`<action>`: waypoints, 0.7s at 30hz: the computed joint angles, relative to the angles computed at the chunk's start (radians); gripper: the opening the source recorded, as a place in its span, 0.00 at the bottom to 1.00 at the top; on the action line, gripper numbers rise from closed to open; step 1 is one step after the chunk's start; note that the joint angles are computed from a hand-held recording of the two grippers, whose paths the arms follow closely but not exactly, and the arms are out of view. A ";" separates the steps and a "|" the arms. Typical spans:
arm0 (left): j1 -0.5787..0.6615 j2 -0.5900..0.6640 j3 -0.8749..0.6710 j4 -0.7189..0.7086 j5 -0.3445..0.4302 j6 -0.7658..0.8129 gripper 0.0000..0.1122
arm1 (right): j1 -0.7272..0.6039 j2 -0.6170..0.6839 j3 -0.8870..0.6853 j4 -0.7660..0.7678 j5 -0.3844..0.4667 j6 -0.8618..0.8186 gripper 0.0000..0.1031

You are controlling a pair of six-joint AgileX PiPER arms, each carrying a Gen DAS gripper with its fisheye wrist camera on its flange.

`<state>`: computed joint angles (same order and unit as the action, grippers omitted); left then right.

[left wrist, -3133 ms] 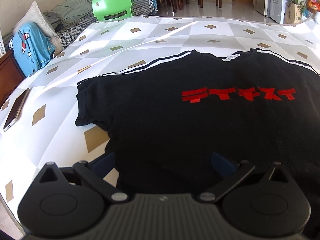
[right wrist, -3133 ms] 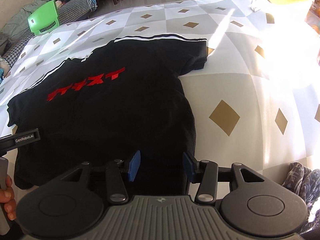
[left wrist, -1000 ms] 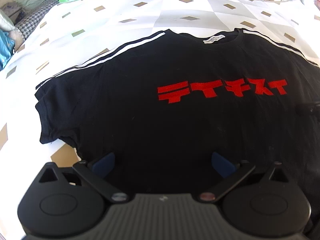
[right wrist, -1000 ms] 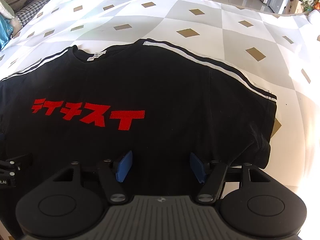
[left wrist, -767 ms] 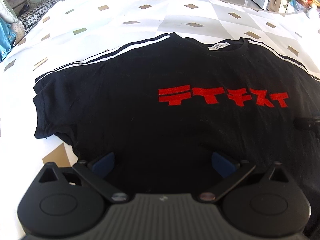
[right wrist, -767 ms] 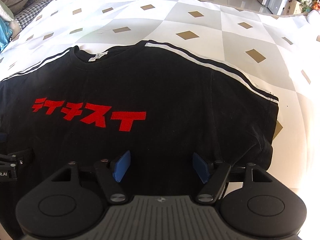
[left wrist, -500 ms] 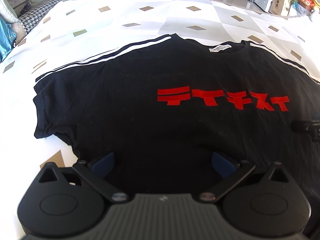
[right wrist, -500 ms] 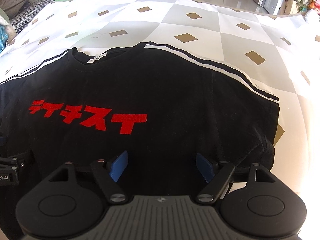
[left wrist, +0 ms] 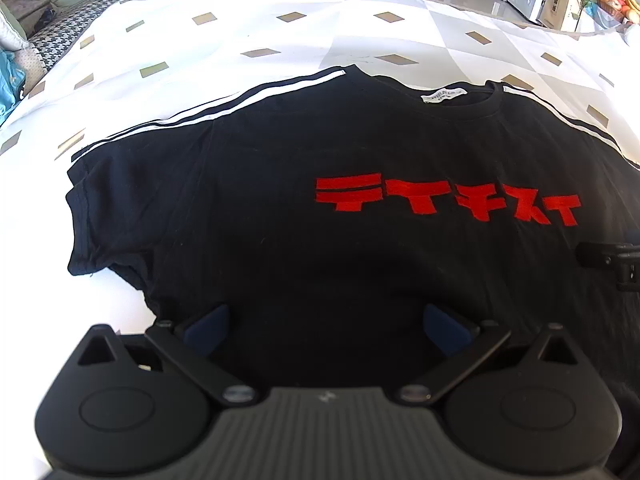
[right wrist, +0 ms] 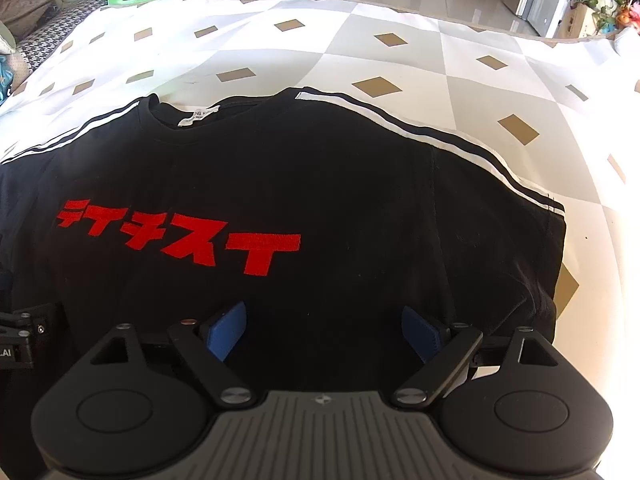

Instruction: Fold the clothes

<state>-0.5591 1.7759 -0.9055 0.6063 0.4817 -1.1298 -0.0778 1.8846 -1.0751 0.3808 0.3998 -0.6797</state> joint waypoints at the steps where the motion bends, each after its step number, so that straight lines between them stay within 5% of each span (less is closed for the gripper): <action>1: 0.000 -0.001 0.001 0.000 0.000 0.000 0.92 | 0.001 0.001 0.000 0.001 -0.001 -0.002 0.85; 21: 0.012 -0.010 0.001 -0.015 0.008 0.013 0.92 | 0.007 -0.008 0.098 0.282 -0.153 -0.280 0.92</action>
<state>-0.5470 1.7659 -0.9050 0.5917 0.4894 -1.1169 -0.0708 1.8766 -0.9769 0.6623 0.2465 -0.9592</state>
